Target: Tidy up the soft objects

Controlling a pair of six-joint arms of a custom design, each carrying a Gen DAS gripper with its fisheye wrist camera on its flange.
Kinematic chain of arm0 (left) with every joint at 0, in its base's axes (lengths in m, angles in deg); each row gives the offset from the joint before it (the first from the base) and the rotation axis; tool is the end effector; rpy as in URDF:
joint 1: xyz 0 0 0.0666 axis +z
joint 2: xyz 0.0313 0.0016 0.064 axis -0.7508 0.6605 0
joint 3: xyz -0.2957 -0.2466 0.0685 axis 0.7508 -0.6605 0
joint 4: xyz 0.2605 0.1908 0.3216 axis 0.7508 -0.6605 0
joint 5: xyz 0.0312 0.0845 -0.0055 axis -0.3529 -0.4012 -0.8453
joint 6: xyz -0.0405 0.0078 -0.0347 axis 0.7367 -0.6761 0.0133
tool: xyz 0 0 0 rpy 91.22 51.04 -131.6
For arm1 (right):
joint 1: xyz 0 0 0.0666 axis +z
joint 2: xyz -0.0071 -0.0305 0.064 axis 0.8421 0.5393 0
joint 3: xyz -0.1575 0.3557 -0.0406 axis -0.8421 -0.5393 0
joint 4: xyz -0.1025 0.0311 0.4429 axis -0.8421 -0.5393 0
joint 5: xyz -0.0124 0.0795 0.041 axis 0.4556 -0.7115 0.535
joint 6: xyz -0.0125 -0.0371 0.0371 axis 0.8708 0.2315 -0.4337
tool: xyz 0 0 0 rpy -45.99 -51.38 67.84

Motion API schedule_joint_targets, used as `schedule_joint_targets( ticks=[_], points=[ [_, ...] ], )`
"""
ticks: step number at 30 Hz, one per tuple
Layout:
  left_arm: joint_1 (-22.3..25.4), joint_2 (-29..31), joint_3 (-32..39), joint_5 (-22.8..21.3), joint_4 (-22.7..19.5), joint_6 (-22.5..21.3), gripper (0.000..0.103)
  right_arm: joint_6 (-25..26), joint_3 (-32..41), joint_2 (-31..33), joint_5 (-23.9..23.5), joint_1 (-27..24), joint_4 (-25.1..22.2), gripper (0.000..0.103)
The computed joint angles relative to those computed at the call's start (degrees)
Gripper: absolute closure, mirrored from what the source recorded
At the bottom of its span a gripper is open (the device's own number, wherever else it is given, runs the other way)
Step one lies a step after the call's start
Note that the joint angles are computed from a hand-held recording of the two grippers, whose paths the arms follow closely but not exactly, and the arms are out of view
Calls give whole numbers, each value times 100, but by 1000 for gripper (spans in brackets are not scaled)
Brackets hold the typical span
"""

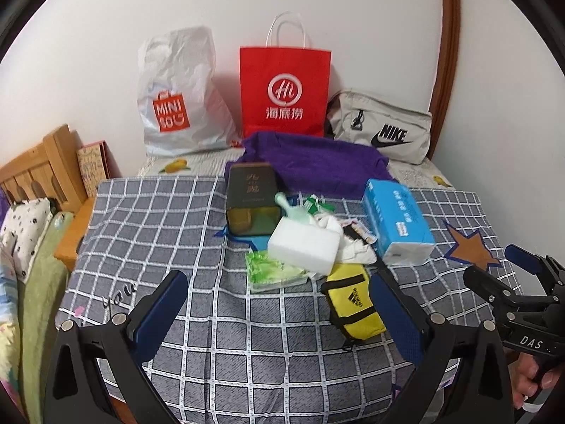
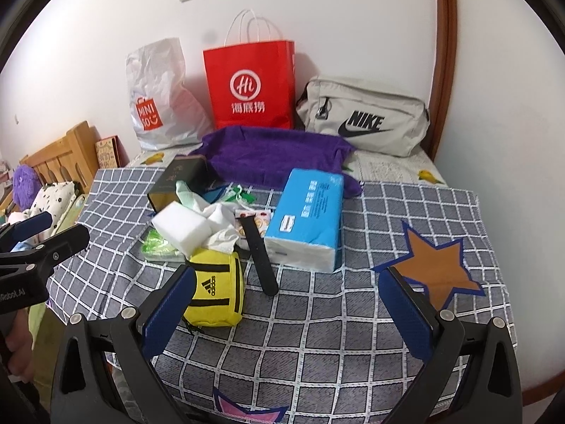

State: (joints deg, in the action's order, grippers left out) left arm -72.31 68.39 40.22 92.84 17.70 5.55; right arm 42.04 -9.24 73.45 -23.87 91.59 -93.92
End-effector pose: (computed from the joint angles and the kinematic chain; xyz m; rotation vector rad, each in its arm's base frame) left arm 0.4159 -0.1856 0.5697 0.5370 2.2692 -0.2845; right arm 0.3113 0.1865 0.5409 0.3769 2.2674 -0.1216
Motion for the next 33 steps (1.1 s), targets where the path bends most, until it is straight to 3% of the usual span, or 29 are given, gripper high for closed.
schedule_joint_targets(
  ticks=[16, 25, 30, 33],
  points=[
    [-67, 833, 167, 596, 321, -448, 0, 257, -456, 174, -809, -694, 439, 1],
    [-255, 1450, 538, 358, 174, -765, 0, 234, -589, 179, -1116, -1003, 532, 1],
    [-241, 1766, 752, 409, -9, -935, 0, 324, -585, 261, -1247, -1061, 598, 1],
    [-230, 1813, 758, 479, 116, -999, 3, 453, -575, 339, -1364, -1094, 739, 1]
  ],
)
